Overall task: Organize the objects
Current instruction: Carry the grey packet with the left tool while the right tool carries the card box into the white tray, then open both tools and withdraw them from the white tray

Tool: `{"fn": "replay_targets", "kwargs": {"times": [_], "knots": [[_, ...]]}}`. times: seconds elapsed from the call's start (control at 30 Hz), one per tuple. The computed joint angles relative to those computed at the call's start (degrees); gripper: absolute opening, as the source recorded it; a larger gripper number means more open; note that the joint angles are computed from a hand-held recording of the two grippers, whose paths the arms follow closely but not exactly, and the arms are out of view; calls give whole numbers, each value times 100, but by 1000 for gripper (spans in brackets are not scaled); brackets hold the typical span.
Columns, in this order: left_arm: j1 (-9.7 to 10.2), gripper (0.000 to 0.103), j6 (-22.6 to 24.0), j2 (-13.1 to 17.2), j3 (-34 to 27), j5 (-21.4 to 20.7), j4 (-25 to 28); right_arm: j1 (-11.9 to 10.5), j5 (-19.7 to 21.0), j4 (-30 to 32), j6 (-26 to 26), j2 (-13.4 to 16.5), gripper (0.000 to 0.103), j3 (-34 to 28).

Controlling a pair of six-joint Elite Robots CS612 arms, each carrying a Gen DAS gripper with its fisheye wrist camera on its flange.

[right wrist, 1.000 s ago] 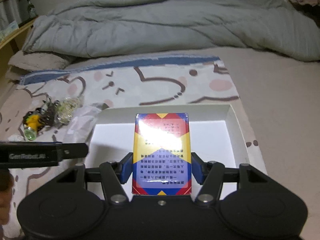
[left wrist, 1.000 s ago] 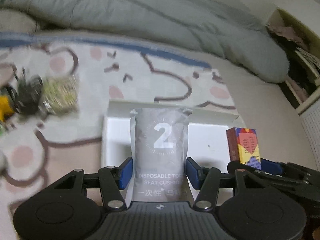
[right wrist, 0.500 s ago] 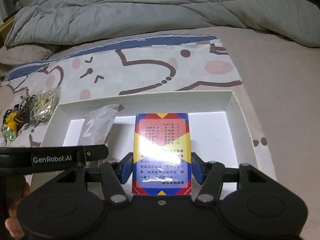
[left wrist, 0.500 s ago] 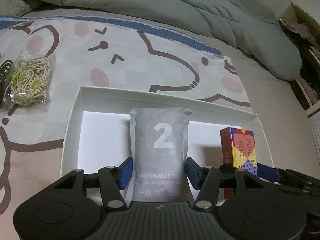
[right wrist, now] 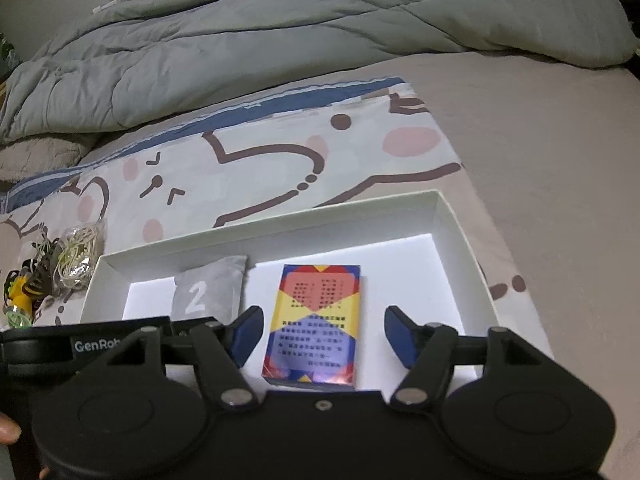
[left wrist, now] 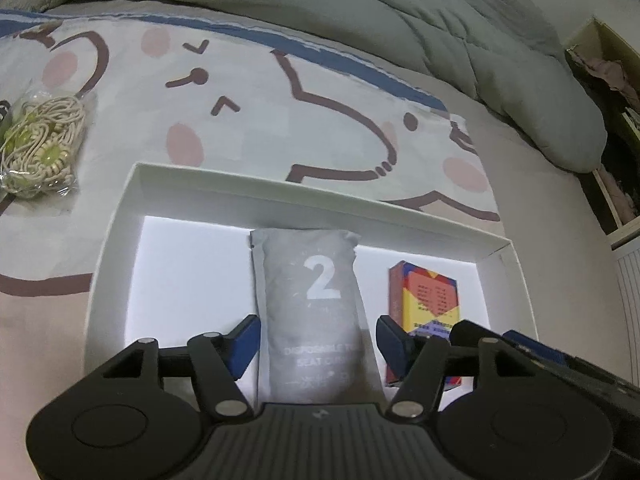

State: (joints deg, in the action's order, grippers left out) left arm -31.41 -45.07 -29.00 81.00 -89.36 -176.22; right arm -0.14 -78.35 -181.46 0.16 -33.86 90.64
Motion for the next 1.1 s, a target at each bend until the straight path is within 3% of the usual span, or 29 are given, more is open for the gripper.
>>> {"fn": "replay_targets", "kwargs": {"times": [0.3,0.53,1.0,1.1], "knots": [[-77,65,246,-86,20,108,-35,-118,190,-196,396,-82,64,133],[-100,65,535,-361,340,312,24,-107,95,-199,440,-174,64,230],[-241,65,1111,-992,1164,925,-124,22,-59,-546,0,-674,65,870],[-282,70,1252,-1125,1328,1049,-162,41,-127,-640,-14,-775,65,1002]]}}
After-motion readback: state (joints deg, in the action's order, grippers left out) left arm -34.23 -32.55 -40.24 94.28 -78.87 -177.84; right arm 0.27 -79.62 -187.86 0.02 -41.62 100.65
